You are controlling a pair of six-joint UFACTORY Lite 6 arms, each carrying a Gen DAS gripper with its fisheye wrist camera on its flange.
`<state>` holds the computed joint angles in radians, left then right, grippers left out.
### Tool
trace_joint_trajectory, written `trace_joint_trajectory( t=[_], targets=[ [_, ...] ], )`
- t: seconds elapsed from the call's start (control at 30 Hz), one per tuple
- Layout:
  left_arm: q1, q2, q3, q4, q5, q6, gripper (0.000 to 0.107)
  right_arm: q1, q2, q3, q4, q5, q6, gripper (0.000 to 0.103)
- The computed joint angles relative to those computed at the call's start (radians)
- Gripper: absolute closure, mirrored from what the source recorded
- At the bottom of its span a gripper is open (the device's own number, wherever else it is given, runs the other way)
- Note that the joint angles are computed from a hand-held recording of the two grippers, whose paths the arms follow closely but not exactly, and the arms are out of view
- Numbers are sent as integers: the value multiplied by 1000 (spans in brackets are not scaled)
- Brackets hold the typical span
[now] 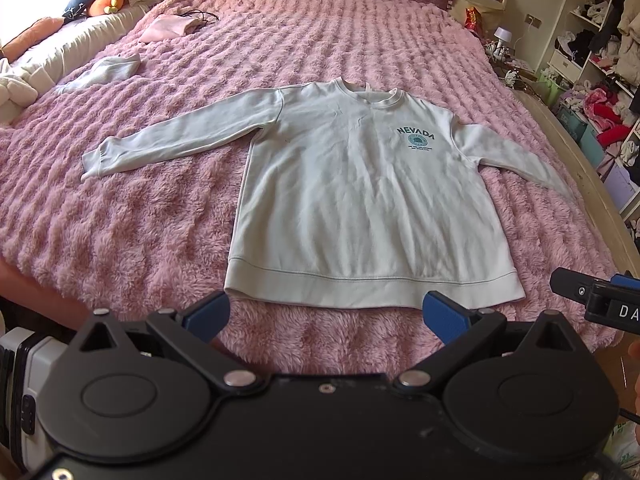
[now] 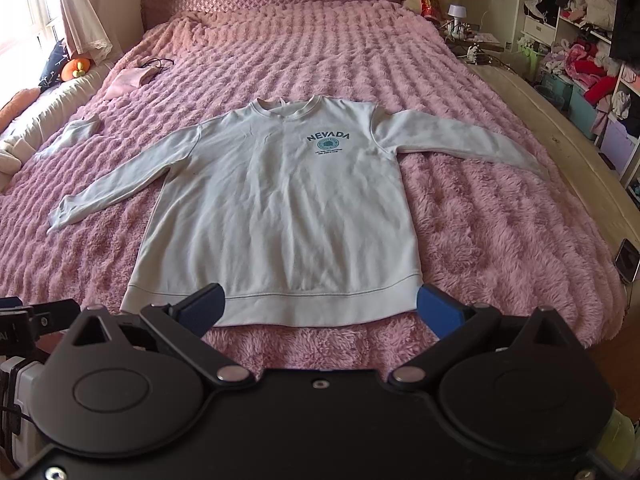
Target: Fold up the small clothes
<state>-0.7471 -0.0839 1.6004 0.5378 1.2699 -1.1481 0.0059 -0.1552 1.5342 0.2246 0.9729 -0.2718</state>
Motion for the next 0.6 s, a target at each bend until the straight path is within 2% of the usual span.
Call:
trace_joint_trajectory(
  t=[0.6],
  targets=[
    [6,13,9,-7,-1,14,4,-2,3,-8,1,-7,-6,0]
  ],
)
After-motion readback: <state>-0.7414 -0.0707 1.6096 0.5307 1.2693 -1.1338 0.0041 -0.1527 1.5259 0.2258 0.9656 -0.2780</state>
